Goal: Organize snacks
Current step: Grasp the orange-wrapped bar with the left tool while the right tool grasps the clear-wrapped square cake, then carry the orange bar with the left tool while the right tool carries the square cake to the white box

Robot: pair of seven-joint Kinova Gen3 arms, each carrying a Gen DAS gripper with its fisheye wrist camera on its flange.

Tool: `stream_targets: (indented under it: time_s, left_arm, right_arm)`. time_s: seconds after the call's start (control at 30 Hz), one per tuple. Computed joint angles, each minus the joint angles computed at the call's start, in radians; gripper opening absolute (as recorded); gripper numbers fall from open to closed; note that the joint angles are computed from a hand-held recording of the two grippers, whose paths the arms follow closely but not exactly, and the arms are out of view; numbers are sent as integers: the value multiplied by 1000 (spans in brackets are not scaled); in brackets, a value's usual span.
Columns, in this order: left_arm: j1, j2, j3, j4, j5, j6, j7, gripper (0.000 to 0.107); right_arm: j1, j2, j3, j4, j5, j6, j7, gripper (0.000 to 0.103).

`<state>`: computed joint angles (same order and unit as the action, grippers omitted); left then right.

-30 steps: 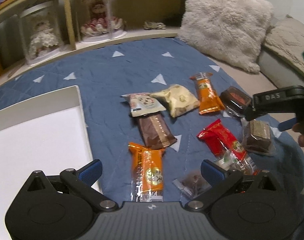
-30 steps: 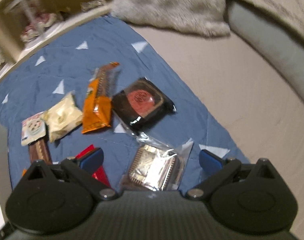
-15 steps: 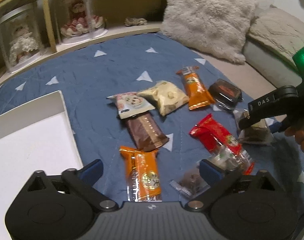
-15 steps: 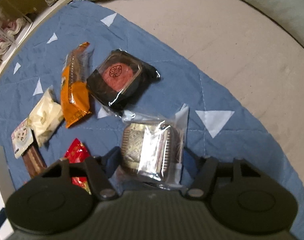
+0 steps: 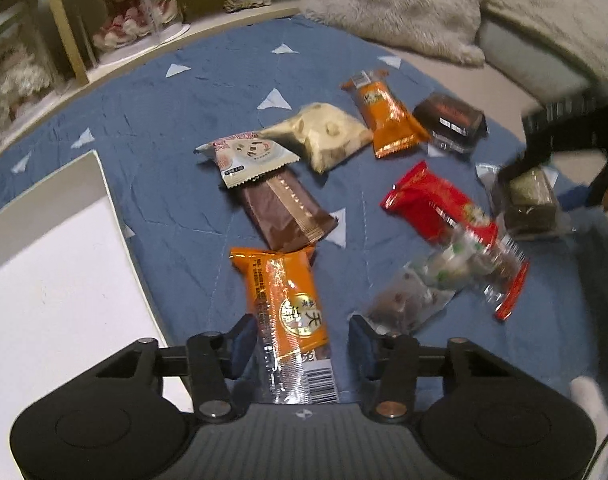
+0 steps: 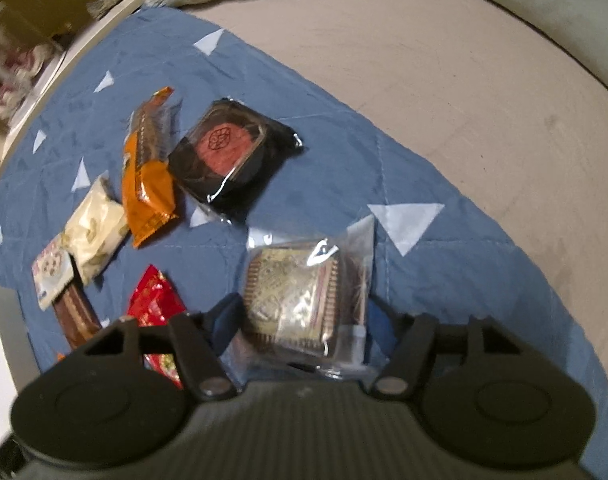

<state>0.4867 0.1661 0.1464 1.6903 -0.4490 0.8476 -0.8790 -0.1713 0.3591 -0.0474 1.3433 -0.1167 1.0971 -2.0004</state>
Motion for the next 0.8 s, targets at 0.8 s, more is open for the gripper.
stream_targets:
  time_s: [0.8]
  left_arm:
    - [46, 22, 3, -35, -15, 77, 17, 45]
  right_arm:
    - [-75, 7, -7, 15, 149, -25, 21, 69]
